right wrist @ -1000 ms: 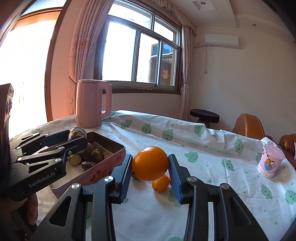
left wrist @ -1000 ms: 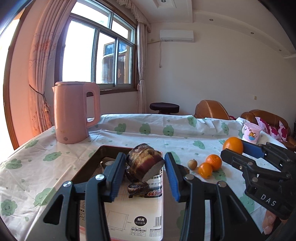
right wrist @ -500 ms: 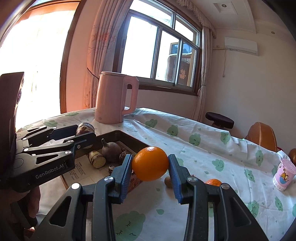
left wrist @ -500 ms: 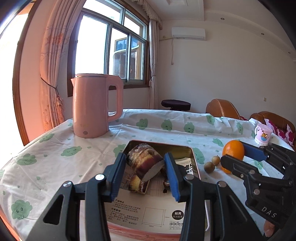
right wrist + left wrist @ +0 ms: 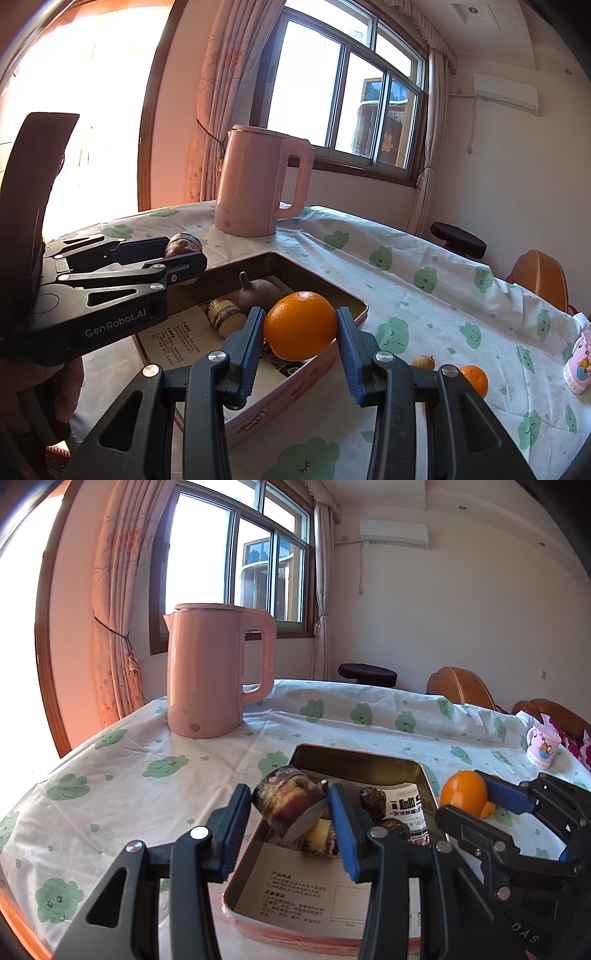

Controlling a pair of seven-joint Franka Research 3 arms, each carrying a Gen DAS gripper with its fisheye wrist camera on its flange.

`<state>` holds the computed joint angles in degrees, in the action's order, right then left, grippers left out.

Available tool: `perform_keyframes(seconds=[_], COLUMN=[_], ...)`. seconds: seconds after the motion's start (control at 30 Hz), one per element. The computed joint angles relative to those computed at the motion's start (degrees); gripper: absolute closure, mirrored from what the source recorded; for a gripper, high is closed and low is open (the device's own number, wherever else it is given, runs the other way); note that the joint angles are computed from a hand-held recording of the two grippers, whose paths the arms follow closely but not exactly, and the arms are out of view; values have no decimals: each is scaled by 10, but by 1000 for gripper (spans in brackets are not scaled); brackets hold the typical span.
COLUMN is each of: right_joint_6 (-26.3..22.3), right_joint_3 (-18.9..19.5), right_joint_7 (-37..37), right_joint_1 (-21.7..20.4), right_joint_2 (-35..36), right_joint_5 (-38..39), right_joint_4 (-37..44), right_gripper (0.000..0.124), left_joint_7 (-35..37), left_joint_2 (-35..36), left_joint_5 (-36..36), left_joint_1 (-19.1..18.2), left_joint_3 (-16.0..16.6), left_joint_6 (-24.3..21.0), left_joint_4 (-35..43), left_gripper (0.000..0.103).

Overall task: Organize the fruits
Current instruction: 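Lower the yam piece and orange into the tin box and open both tools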

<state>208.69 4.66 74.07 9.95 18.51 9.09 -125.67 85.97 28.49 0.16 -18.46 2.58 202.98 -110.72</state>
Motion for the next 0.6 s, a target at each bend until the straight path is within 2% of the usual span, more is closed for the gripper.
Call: perform_keyframes(seconds=[0.23, 0.43, 0.6], right_joint_6=[-18, -44, -73], right_joint_3=[-2, -10, 2], right_joint_7=[-16, -38, -33], right_joint_1=[12, 26, 12], right_joint_2=[12, 18, 19], right_joint_5=[8, 29, 27], right_joint_4=[18, 35, 44], right_gripper=[83, 83, 83], left_joint_7=[-3, -15, -29], left_joint_2=[1, 3, 4], left_joint_5=[6, 31, 57], left_joint_1=[4, 17, 26], left_joint_3=[3, -7, -14], left_joint_6=[-13, -33, -52], left_joint_4=[5, 12, 19], left_gripper=[57, 57, 57])
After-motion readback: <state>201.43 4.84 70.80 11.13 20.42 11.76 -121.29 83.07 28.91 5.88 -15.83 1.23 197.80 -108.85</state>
